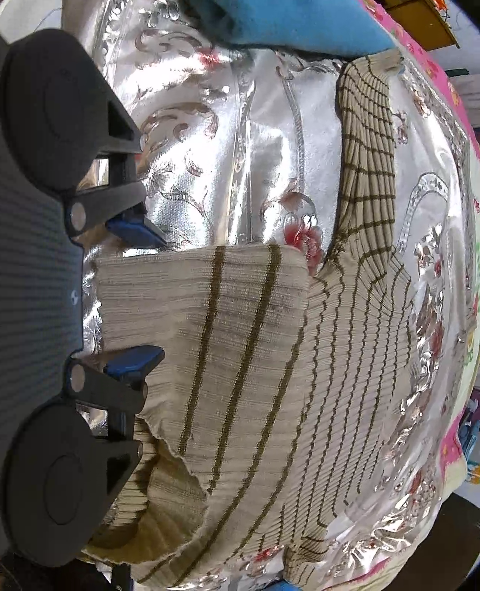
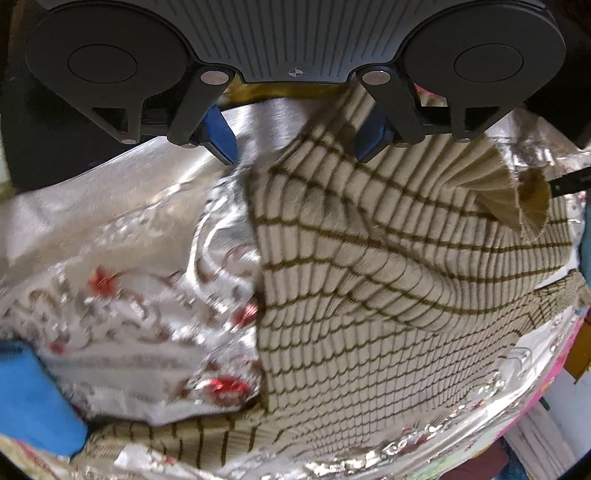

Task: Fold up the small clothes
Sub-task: 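Lower both grippers onto the sweater hem and close them on it, then lift the hem with both grippers, pulling the sweater straight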

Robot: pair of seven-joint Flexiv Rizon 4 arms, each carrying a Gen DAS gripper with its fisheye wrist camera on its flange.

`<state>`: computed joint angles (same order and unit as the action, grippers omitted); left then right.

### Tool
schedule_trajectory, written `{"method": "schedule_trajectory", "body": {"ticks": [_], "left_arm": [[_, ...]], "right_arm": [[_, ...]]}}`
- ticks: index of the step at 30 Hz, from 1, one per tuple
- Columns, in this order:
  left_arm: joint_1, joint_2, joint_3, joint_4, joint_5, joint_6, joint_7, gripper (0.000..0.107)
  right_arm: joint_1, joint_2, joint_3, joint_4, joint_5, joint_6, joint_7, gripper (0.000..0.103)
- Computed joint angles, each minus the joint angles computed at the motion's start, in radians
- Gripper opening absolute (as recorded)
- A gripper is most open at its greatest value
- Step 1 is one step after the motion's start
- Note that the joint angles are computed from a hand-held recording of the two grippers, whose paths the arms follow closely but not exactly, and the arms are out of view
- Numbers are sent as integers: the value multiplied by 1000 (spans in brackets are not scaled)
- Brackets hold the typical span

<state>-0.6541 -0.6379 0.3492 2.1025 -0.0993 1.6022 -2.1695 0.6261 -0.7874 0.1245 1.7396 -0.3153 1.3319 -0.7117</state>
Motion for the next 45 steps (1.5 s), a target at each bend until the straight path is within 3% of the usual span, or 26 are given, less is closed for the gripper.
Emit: {"method": "schedule_trajectory", "body": {"ticks": [5, 10, 11, 13, 15, 17, 20, 22, 26, 32, 36, 42, 45], "left_arm": [[105, 19, -106, 36, -31, 47, 13, 63], [75, 20, -81, 42, -59, 46, 24, 63], [62, 19, -69, 41, -61, 45, 24, 63], [70, 22, -80, 46, -62, 59, 31, 55], [121, 29, -138, 69, -65, 113, 43, 47], [168, 27, -192, 83, -78, 151, 63, 42], [169, 15, -199, 82, -120, 161, 81, 31], [207, 18, -242, 96, -133, 190, 89, 18], [261, 33, -306, 124, -137, 226, 131, 17], [313, 45, -368, 160, -150, 251, 147, 17], [379, 37, -431, 162, -129, 267, 148, 17], [382, 12, -431, 131, -137, 261, 152, 19], [350, 10, -403, 120, -141, 249, 175, 17]], "right_arm": [[-18, -29, 40, -37, 33, -17, -15, 75], [-27, -26, 54, -28, 53, 11, -31, 72], [-21, -25, 47, -24, 55, 22, -25, 66], [-7, -23, 30, -18, 53, 40, -14, 56], [-6, -23, 27, -15, 51, 52, -15, 46], [-10, -26, 29, -16, 56, 56, -10, 42], [-33, -21, 50, -8, 73, 60, -12, 34], [-49, -12, 64, 2, 77, 65, -27, 29], [-65, -1, 78, 15, 81, 82, -60, 22], [-70, -5, 91, 5, 78, 89, -103, 22], [-103, -26, 141, -22, 115, 85, -125, 26], [-96, -52, 141, -50, 137, 78, -128, 33], [-94, -50, 136, -45, 133, 81, -145, 28]]}}
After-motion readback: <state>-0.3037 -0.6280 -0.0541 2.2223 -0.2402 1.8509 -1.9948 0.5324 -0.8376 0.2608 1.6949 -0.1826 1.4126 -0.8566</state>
